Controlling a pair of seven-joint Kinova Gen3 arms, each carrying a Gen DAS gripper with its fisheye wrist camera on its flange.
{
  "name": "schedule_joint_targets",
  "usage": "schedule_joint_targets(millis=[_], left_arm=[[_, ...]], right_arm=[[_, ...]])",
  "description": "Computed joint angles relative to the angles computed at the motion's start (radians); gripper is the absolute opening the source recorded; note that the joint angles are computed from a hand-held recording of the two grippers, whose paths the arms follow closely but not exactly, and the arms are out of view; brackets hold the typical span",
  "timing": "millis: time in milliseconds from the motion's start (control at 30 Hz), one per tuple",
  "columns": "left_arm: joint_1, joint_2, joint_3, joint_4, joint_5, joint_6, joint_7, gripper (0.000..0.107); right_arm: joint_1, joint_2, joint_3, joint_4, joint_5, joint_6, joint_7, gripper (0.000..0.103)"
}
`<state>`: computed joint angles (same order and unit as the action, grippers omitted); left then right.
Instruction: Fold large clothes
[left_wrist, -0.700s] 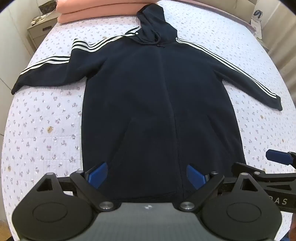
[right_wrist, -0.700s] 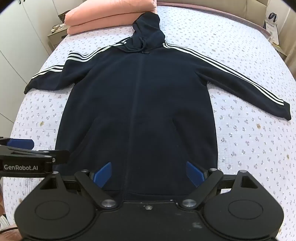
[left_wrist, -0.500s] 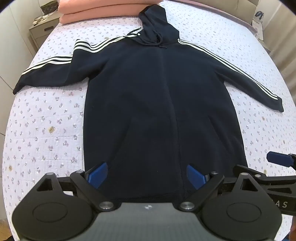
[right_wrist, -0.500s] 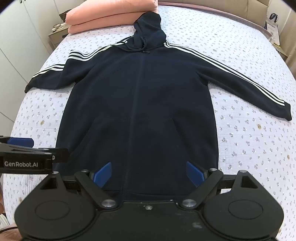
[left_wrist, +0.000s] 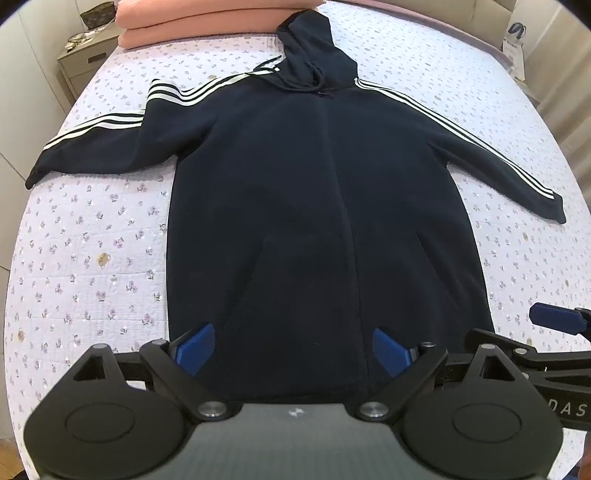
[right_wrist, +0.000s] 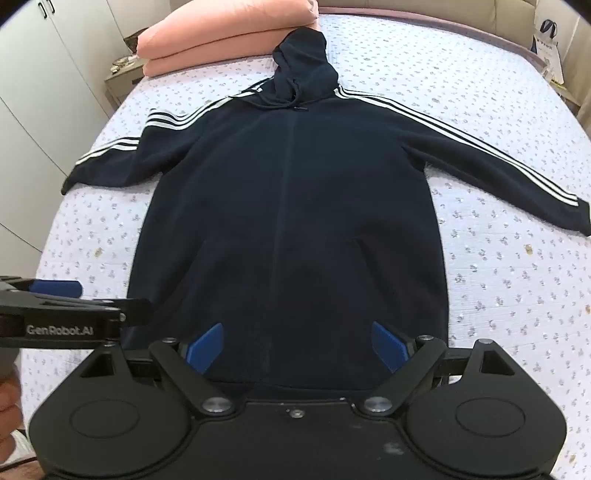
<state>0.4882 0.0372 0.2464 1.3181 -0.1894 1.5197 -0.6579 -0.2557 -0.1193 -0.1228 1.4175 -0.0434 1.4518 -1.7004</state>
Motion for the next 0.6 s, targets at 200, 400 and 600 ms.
schedule_joint_targets(millis=[200,400,600], left_arm=[[-0.004,-0.009,0.0,0.011,0.003,-0.008,-0.001,0.094],[-0.013,-0.011,-0.002,0.014,0.011,-0.009,-0.006,0.094],[-0.013,-0.016,0.003,0.021,0.004,-0.016,-0.006,0.094]], right_arm=[[-0.002,-0.003,-0.008,0.0,0.012,-0.004,-0.01,0.103],[-0.007,-0.006,-0.006,0.003,0.013,-0.003,-0.013,0.103],[-0.007,-0.003,-0.005,-0.002,0.008,0.0,-0.016,0.103]])
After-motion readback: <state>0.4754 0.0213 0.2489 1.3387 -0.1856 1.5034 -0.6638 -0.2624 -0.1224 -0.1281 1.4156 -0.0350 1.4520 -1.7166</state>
